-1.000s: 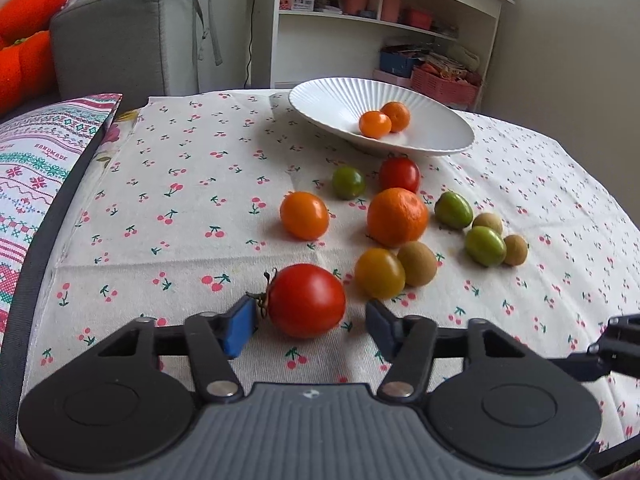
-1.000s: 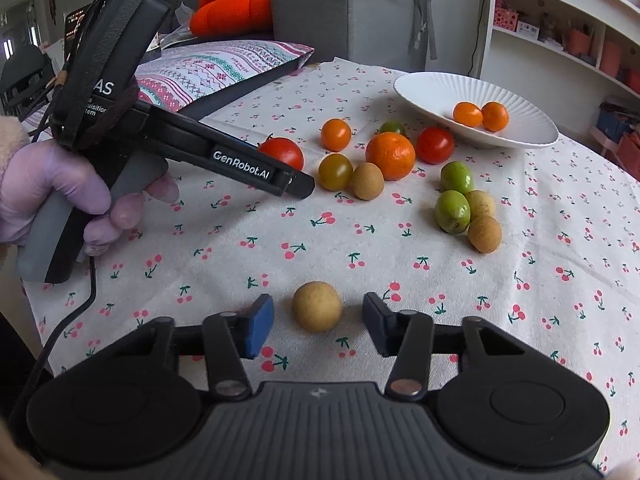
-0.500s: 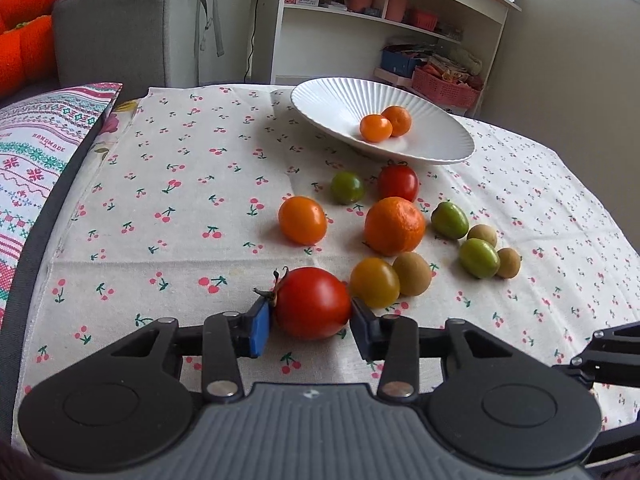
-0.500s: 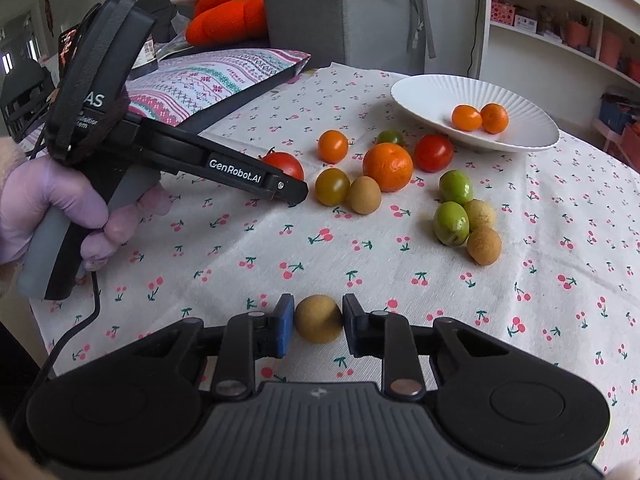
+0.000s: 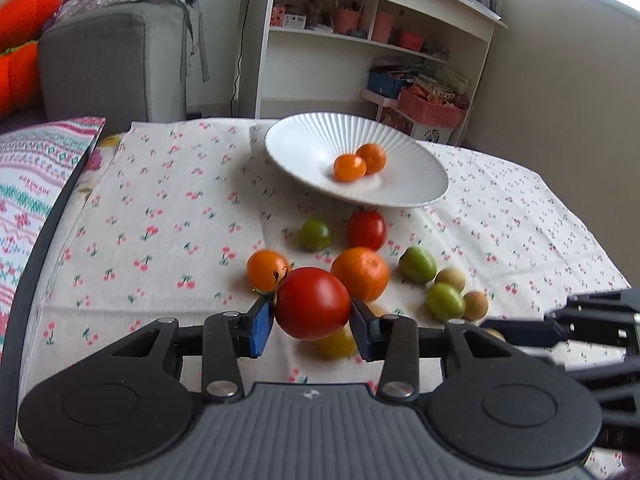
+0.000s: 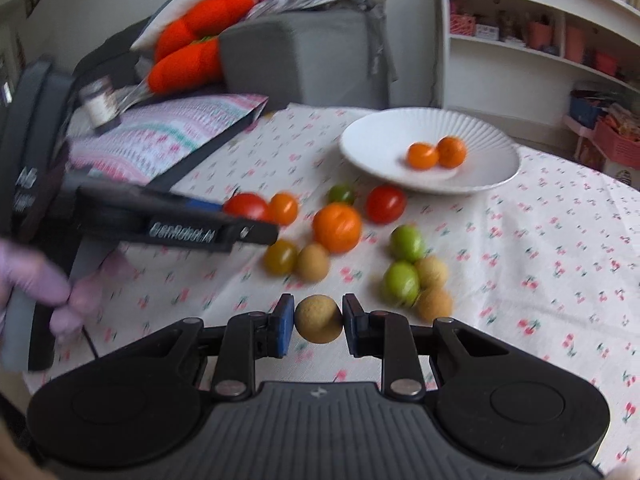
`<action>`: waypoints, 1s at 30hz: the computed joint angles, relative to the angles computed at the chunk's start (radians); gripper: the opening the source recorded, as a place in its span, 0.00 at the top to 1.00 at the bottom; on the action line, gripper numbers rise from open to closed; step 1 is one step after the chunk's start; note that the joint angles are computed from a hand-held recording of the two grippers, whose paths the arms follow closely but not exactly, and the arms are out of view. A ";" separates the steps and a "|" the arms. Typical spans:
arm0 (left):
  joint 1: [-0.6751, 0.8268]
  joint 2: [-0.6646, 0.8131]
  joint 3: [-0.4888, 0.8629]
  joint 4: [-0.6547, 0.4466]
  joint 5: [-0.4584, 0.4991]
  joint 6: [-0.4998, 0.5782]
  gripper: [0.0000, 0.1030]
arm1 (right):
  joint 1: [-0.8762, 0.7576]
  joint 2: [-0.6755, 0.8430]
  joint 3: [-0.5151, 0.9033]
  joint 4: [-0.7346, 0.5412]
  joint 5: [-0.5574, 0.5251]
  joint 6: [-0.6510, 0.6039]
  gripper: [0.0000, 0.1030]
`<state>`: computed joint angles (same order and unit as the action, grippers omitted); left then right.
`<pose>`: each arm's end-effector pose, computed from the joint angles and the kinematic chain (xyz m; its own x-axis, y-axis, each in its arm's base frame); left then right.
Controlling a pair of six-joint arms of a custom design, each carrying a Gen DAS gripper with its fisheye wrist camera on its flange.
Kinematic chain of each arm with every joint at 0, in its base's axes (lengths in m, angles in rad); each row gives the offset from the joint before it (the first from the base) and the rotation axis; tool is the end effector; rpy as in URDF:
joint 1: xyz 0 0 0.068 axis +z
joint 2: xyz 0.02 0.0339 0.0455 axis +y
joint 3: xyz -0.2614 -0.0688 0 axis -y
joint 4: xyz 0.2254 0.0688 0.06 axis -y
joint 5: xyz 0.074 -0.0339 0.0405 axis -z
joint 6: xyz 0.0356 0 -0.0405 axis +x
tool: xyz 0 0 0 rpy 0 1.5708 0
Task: Organize fruits
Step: 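Carry the red tomato with the left tool while the right tool carries the brown fruit to the plate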
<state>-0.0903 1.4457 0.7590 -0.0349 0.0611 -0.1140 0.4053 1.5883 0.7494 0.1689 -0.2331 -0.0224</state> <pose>0.2806 -0.0276 0.2040 -0.6691 -0.0534 -0.7413 0.0599 0.9903 -0.1255 0.2770 0.1278 0.1798 -0.5582 -0.2632 -0.7868 -0.5627 0.8170 0.1259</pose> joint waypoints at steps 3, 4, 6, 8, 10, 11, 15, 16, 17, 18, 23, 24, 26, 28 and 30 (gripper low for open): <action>-0.016 0.013 0.024 -0.001 -0.012 -0.008 0.69 | -0.031 0.012 0.033 0.003 -0.012 0.031 0.77; -0.020 0.018 0.033 -0.001 -0.016 -0.009 0.69 | -0.040 0.019 0.045 0.006 -0.013 0.040 0.77; -0.029 0.028 0.050 -0.006 -0.024 -0.012 0.69 | -0.056 0.032 0.067 0.012 -0.013 0.060 0.77; -0.036 0.048 0.077 -0.014 -0.025 -0.017 0.69 | -0.071 0.053 0.091 0.017 -0.009 0.077 0.77; -0.042 0.064 0.098 -0.021 -0.029 -0.023 0.69 | -0.086 0.076 0.119 0.018 -0.001 0.103 0.77; -0.048 0.078 0.114 -0.025 -0.035 -0.028 0.69 | -0.096 0.087 0.134 0.016 -0.004 0.118 0.77; -0.068 0.117 0.164 -0.036 -0.055 -0.049 0.69 | -0.123 0.131 0.188 0.020 0.001 0.158 0.77; -0.072 0.123 0.174 -0.039 -0.059 -0.054 0.69 | -0.130 0.145 0.208 0.009 -0.003 0.164 0.77; -0.075 0.134 0.189 -0.043 -0.063 -0.059 0.69 | -0.137 0.159 0.230 -0.007 -0.013 0.166 0.77; -0.078 0.145 0.206 -0.050 -0.066 -0.064 0.69 | -0.141 0.169 0.245 -0.011 -0.014 0.172 0.77; -0.091 0.210 0.301 -0.083 -0.066 -0.078 0.69 | -0.165 0.230 0.345 -0.049 -0.035 0.229 0.77; -0.095 0.227 0.323 -0.087 -0.064 -0.073 0.69 | -0.170 0.244 0.367 -0.057 -0.043 0.235 0.77; -0.104 0.265 0.370 -0.090 -0.064 -0.056 0.69 | -0.178 0.279 0.419 -0.081 -0.056 0.233 0.77; -0.111 0.305 0.412 -0.091 -0.062 -0.045 0.69 | -0.186 0.315 0.464 -0.087 -0.060 0.225 0.77; -0.112 0.361 0.471 -0.102 -0.046 -0.037 0.69 | -0.198 0.355 0.510 -0.093 -0.077 0.237 0.77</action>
<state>-0.2027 1.8064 1.2302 -0.1368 0.0155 -0.1511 0.2070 1.9432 1.2595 0.0759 -0.3097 0.2145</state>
